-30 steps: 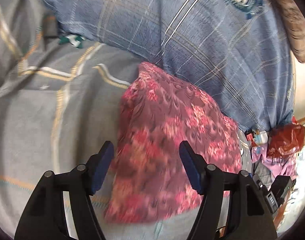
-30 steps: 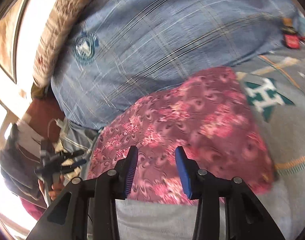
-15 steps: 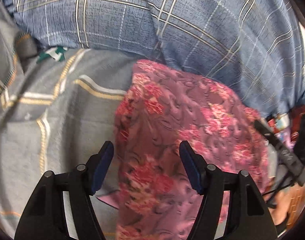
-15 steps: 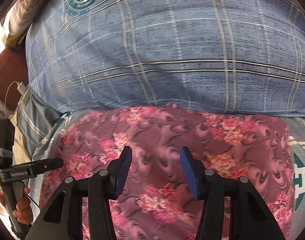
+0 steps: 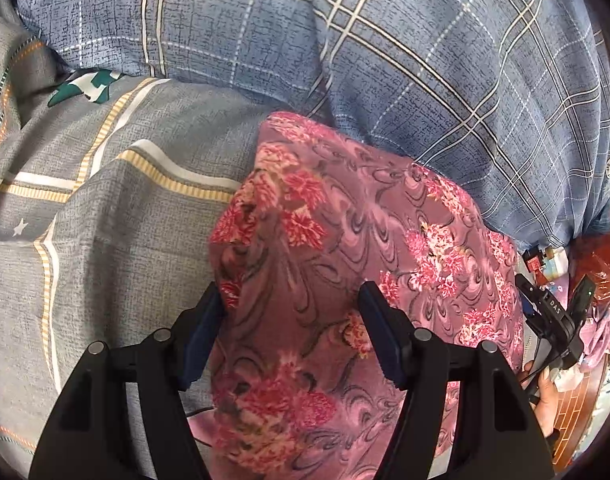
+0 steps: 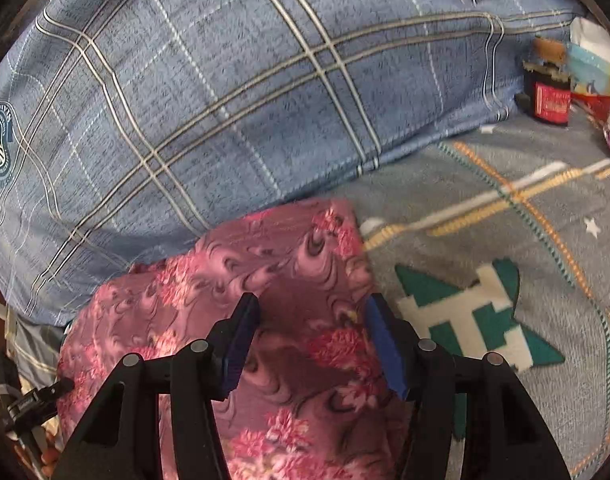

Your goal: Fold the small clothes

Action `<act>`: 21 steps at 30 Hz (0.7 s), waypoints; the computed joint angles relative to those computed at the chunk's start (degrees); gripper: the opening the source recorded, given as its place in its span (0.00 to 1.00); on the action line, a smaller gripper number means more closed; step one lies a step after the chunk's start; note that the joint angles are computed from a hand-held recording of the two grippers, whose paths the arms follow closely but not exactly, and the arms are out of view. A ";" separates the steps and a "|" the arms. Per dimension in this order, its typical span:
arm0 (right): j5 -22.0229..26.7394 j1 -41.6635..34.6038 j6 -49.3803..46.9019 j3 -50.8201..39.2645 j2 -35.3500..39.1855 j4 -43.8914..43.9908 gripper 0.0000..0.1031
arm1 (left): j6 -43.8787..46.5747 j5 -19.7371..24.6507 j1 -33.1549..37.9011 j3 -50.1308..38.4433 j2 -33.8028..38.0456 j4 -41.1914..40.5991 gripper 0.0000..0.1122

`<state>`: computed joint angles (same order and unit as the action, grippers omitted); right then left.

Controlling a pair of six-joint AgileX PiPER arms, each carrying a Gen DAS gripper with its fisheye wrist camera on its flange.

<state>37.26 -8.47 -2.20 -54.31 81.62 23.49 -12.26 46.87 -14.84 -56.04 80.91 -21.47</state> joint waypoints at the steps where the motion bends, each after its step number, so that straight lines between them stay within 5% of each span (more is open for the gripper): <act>1: 0.21 0.07 0.04 -0.29 0.21 0.19 0.58 | -0.58 -0.10 -0.66 -0.13 -0.03 0.60 0.60; 6: 1.31 4.13 5.19 -4.99 1.80 -8.23 0.60 | -3.55 -0.07 -3.35 -0.74 0.16 4.02 0.60; 8: -1.11 1.63 1.33 -3.38 -0.09 -2.97 0.60 | -3.10 0.44 -3.29 -1.03 -0.01 3.73 0.60; 13: 4.90 -6.57 -5.26 -7.24 6.71 5.82 0.62 | -2.87 0.87 -3.12 -1.57 0.73 4.06 0.60; 16: 3.04 -7.86 -13.35 -5.92 7.47 13.27 0.62 | -4.50 -1.12 -4.16 -1.23 0.82 5.23 0.60; 17: 4.06 -8.08 -17.11 -6.24 8.41 16.52 0.61 | -5.83 -2.26 -5.04 -1.07 0.91 5.97 0.58; 18: 6.07 -7.94 -19.48 -7.42 9.73 17.47 0.59 | -7.74 -3.12 -6.01 -0.87 0.80 7.56 0.43; 19: 5.78 -6.62 -19.88 -7.89 10.04 16.13 0.54 | -9.50 -3.19 -6.81 -1.11 1.03 9.31 0.28; 20: 5.43 -4.45 -18.94 -9.01 10.09 12.50 0.24 | -10.30 -3.09 -7.22 -1.29 1.13 10.06 0.25; 21: 6.54 -2.29 -18.15 -10.84 10.26 9.18 0.07 | -10.57 -3.03 -7.03 -1.11 0.75 9.75 0.17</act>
<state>43.80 -10.76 -20.35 -65.15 91.88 32.67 -22.83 43.85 -21.87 -57.15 81.66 -11.72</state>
